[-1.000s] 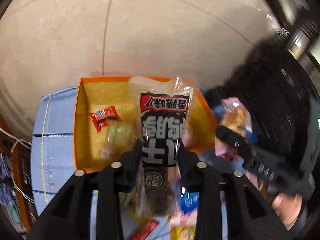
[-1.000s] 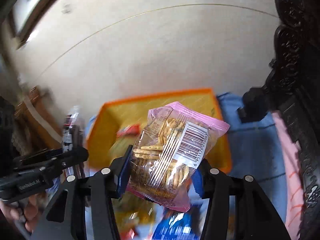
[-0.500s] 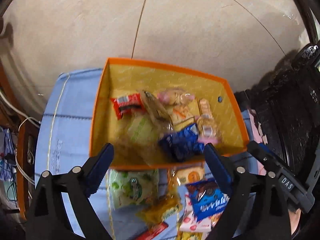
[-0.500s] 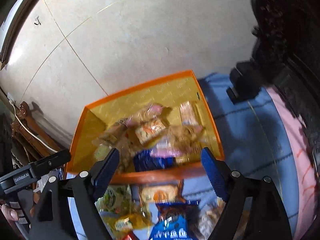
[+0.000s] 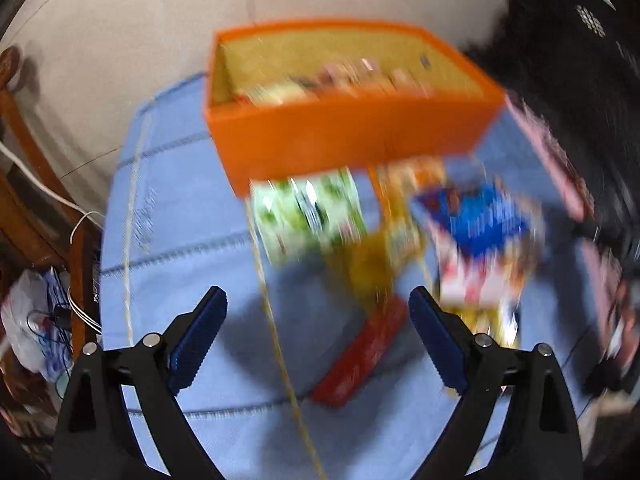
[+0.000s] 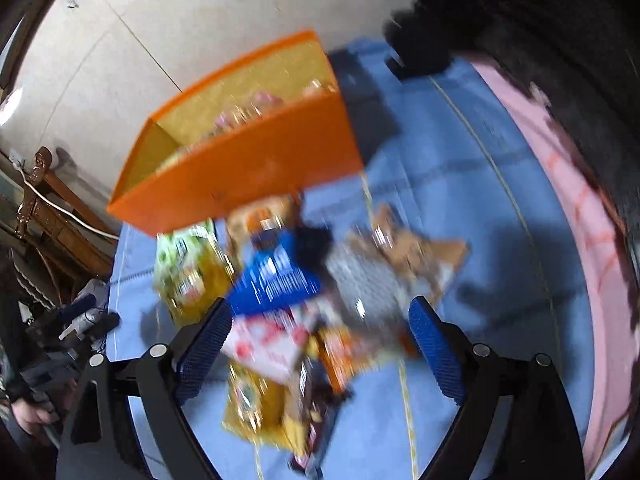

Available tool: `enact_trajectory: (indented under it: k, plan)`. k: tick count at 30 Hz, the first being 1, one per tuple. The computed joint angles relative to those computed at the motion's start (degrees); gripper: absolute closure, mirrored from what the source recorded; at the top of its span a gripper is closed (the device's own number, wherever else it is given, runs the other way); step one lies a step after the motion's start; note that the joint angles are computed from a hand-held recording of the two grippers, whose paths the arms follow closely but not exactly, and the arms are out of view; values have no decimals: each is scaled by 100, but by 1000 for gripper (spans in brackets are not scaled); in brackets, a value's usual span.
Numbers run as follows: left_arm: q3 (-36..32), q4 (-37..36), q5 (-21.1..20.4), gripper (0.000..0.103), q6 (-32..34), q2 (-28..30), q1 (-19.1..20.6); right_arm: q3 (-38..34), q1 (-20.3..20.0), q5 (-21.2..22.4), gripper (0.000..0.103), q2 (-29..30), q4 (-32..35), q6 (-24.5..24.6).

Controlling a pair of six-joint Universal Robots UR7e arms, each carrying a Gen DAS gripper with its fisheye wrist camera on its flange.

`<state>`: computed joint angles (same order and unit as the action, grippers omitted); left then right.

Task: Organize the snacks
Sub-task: 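Grasp the red wafer bar with the left tool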

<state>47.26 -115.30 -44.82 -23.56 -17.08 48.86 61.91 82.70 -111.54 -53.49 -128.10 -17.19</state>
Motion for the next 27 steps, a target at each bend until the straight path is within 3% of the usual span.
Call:
enact_trajectory:
  k: [6,10,17,19,23,25,27]
  plan:
    - [402,298,-133,13,71,42,-1,607,-162,65,13,-422,-33,313]
    - [201,355,-417,23,50,194,96,835,-197,154,13,-592,-8,454]
    - [-371,816,-578,29,-73,552,212,1120,-282,109,12,-767,84,583]
    - [-463,948,-638,39,-126,617,256,1211,-310,66,12,-804,159,640]
    - [-308,727,-494,42,26,580,249,1356,-312,0,12,-852,414,638]
    - [-179,594,-433,62,93,515,248,1349,-290,75,12,-831,801,576]
    - [-195,677,-406,73,-2,479,267,1404,-225,76,12,-796,1033,314]
